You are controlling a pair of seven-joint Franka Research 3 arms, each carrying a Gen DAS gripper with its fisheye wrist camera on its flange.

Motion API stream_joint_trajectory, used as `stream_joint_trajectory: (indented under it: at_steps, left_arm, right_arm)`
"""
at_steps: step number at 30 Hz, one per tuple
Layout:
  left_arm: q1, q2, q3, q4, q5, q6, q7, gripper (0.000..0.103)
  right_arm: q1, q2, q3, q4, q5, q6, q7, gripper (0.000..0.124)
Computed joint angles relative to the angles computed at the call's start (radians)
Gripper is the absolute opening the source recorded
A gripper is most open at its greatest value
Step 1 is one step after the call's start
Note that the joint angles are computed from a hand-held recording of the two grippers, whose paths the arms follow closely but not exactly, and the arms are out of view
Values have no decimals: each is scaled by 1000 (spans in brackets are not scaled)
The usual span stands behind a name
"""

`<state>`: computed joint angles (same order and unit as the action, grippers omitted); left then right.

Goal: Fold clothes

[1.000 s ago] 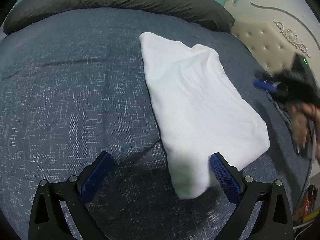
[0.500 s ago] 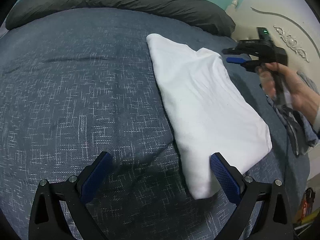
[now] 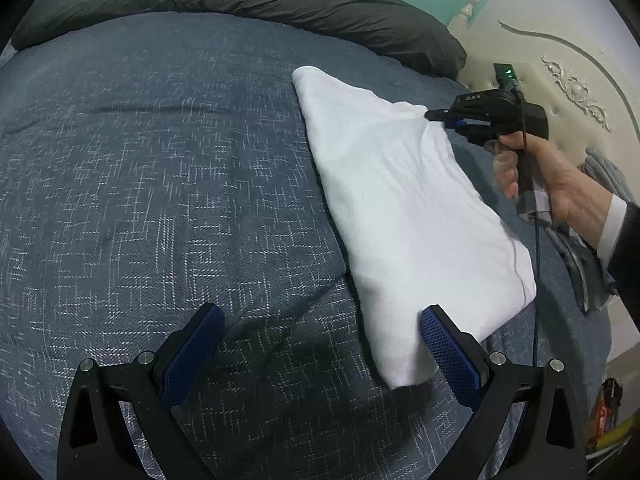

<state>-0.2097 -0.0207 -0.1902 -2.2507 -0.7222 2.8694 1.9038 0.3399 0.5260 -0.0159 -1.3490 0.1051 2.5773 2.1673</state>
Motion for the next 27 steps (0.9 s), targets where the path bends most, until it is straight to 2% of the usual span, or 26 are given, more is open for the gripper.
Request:
stream_joint_trajectory:
  at_steps: [3, 7, 9, 10, 12, 14, 20, 27]
  left_arm:
    - [-1, -2, -1, -2, 8, 2, -7, 101]
    - [-1, -3, 2, -1, 2, -5, -3, 101]
    - [-1, -3, 2, -1, -7, -5, 5, 101]
    - [-1, -3, 2, -2, -7, -4, 5, 101]
    - [-2, -3, 2, -3, -5, -2, 3, 101]
    - [-1, -3, 2, -2, -5, -3, 4, 101]
    - [1, 0, 2, 0, -4, -3, 4, 101]
    - [2, -7, 1, -5, -25, -7, 21, 101]
  right_arm:
    - [60, 5, -64, 33, -123, -51, 56, 7]
    - [26, 79, -25, 151, -100, -167, 27, 7]
    - [11, 84, -15, 154, -74, -152, 26, 10]
    - [5, 76, -12, 131, -60, -118, 24, 10]
    - [18, 8, -45, 10, -69, 11, 102, 14]
    - [15, -28, -56, -54, -66, 65, 147, 21]
    - [-23, -21, -11, -29, -35, 9, 71, 23]
    - [-8, 41, -25, 67, -56, -70, 50, 23]
